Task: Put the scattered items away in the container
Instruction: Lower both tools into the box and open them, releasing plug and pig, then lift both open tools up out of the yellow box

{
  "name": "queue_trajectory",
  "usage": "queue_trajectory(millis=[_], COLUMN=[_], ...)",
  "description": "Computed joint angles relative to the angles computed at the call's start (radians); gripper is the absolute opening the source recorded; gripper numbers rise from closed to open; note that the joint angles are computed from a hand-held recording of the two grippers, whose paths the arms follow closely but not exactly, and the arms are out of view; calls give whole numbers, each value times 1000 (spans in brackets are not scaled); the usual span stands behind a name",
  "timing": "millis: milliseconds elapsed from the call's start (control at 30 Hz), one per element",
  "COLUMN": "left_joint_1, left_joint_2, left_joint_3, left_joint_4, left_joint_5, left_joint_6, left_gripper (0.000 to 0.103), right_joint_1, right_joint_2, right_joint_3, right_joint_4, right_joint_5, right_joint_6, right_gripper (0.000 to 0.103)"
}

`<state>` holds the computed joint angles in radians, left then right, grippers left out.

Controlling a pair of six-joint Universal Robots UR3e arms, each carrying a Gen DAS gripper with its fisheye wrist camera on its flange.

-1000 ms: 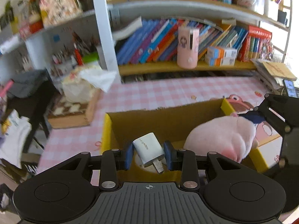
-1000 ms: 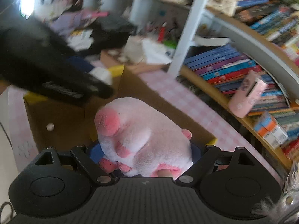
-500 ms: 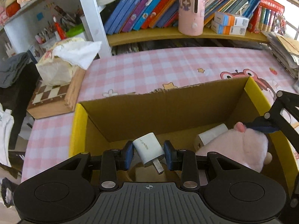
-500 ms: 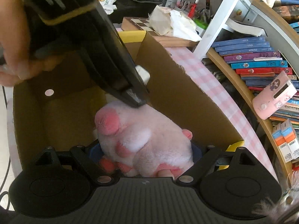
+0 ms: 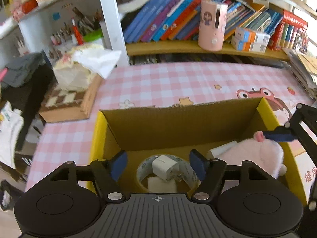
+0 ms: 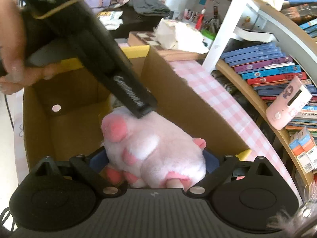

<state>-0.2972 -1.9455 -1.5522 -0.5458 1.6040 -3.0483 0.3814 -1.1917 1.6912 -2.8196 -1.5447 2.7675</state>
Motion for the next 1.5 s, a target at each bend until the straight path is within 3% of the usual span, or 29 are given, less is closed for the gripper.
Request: queue_trajectory(millis=[167,500,733,933,1300,1400,1500], left_joint_1=[-29,-69,-106,-171,-427,-538,-629], left_joint_2=[103,292,483,646,843,854,863], left_joint_3=[-105,-298,-473,-607,-759,-771,-777], left_joint_4=[64,163,231,229,144,107,56], left_joint_5=[41,77,144,213,447,546,607], left_joint_6=[-21,-73,-113,-156,-346,-439,-536], left_gripper=[74,74,81,82,82,83,83], right_joint_1=[-13,10,81,181,533,643,730], right_joint_2=[-40,-140,-259,-390,-537,-562,-581], right_joint_3=[50,166,289,439,557,562,549], right_joint_4=[-74,-181,-265,-362,-217,-83,83], right_joint_5=[15,-22,-131,-320,-766,-859,-884], right_joint_6=[-5,42,133,232,632,812,1000], right_gripper=[102,102,102,100,94,90,84])
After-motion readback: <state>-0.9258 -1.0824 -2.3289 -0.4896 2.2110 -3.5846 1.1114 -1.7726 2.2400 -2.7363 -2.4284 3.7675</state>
